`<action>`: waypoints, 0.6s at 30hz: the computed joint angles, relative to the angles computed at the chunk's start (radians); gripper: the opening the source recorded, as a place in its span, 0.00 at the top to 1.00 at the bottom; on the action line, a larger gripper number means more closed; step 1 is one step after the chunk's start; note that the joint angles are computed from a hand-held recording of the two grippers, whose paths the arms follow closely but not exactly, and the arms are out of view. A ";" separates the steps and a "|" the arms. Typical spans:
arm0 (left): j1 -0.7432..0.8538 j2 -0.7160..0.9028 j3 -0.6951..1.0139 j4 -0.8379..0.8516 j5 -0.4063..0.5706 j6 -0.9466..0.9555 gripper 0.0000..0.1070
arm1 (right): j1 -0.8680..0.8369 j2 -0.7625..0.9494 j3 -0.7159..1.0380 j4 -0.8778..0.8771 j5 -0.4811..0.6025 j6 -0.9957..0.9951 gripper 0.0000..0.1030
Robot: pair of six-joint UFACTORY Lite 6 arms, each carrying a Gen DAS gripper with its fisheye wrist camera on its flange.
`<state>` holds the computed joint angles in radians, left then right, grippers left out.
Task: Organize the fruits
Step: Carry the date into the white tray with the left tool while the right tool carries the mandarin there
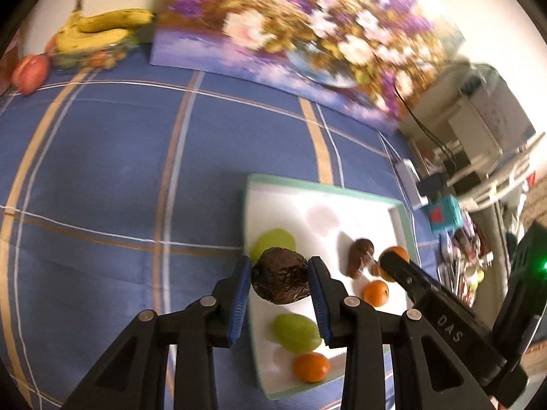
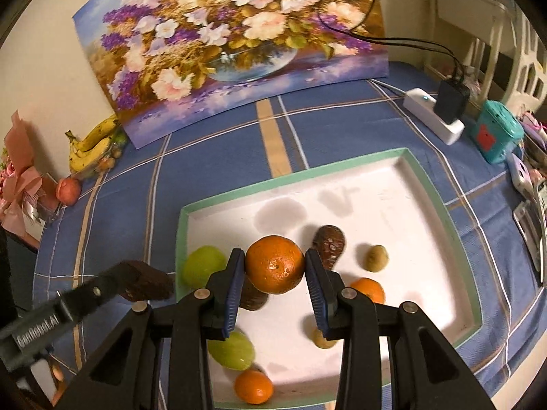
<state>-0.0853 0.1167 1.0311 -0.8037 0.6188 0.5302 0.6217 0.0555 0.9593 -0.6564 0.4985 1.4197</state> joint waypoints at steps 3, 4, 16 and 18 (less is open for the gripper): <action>-0.038 0.007 -0.005 -0.008 -0.012 0.002 0.66 | -0.020 -0.037 -0.040 -0.006 0.007 0.009 0.64; -0.050 0.016 -0.005 -0.009 -0.016 0.003 0.66 | -0.027 -0.046 -0.051 -0.005 0.007 0.008 0.64; -0.110 0.106 0.010 0.021 -0.065 -0.035 0.66 | -0.089 0.015 -0.066 0.128 -0.045 -0.134 0.64; -0.107 0.112 0.011 0.018 -0.066 -0.034 0.67 | -0.092 0.038 -0.060 0.157 -0.050 -0.168 0.64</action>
